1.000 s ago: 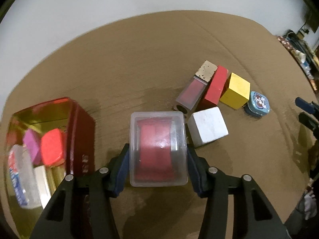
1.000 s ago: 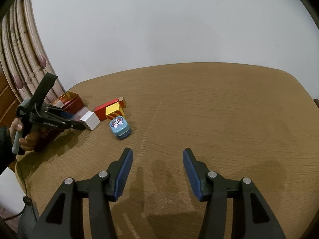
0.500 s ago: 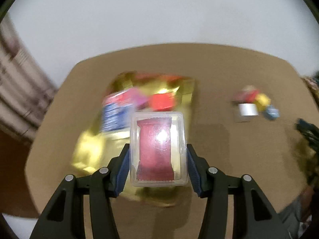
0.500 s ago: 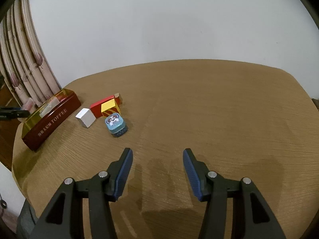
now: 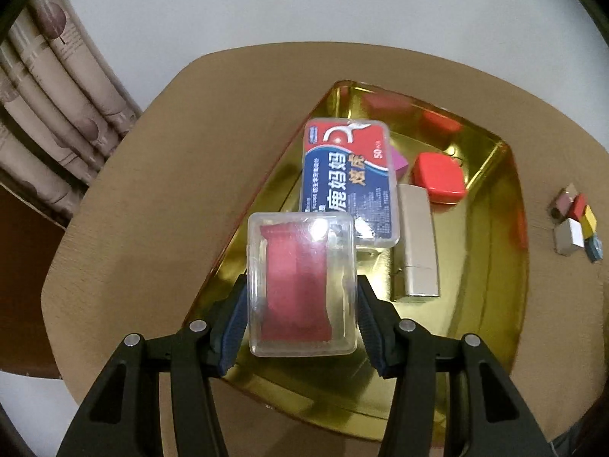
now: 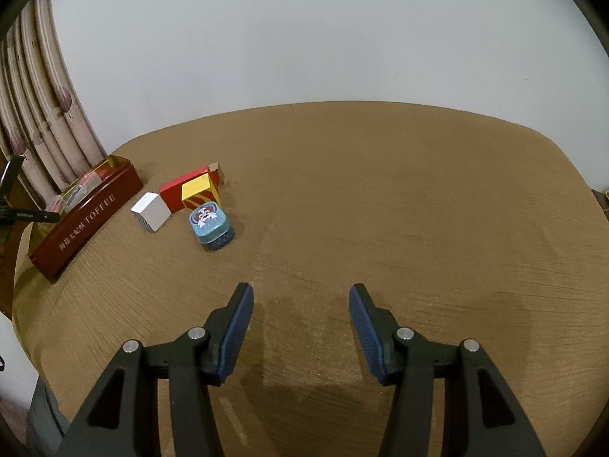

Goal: Organize rigid objects
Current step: 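Place the pink-lid case into the tin and open the left gripper, then grasp the blue dog tin and place it into the tin with the right gripper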

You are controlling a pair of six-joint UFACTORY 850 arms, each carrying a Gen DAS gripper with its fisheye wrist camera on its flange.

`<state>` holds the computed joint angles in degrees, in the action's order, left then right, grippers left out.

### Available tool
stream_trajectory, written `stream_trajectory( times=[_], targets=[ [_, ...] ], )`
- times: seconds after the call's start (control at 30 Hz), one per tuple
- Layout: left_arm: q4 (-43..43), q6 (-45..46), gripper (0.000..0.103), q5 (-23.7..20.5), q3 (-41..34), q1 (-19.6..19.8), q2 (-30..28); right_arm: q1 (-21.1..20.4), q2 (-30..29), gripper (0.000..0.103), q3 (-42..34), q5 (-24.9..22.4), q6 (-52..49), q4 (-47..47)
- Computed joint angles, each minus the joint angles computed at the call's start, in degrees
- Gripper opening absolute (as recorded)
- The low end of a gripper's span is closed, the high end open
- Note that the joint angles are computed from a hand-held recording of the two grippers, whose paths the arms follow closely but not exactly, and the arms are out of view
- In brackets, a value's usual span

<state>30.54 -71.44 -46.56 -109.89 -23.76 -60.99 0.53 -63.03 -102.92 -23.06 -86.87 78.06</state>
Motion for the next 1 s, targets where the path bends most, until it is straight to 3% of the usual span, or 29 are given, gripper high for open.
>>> stream_trajectory(
  times=[0.17,0.23,0.4,0.53,0.83,0.9,1.0],
  targets=[
    [1.0,-2.4,0.054,1.2,1.7,-0.4,1.4,0.0,0.2,0.054,0.4,-0.1,-0.9,1.0],
    [3.7,-5.4,0.067,1.1,3.3,-0.8,2.9,-0.1,0.2,0.054,0.4,-0.3,-1.0,1.2],
    [9.5,-10.1,0.069,-1.5,4.8,-3.3,5.6,-0.6,1.2,0.054,2.0,-1.6,-5.8,5.0],
    [9.4,-13.9,0.071,3.4,7.1,-5.3,8.4,-0.1,1.7,0.054,2.1,-5.2,-7.7,3.3],
    [9.7,-13.7,0.073,8.4,0.5,-12.7,4.2,3.6,-4.2,0.054,-10.6,-10.3,0.6,-12.2],
    [9.9,-14.3,0.073,8.0,-1.1,-13.8,2.6,4.5,-5.6,0.054,-13.3,-8.0,2.1,-16.1],
    [9.9,-14.3,0.073,7.5,-3.0,-14.9,1.0,4.7,-9.9,0.054,-21.1,-11.1,9.3,-23.0]
  ],
)
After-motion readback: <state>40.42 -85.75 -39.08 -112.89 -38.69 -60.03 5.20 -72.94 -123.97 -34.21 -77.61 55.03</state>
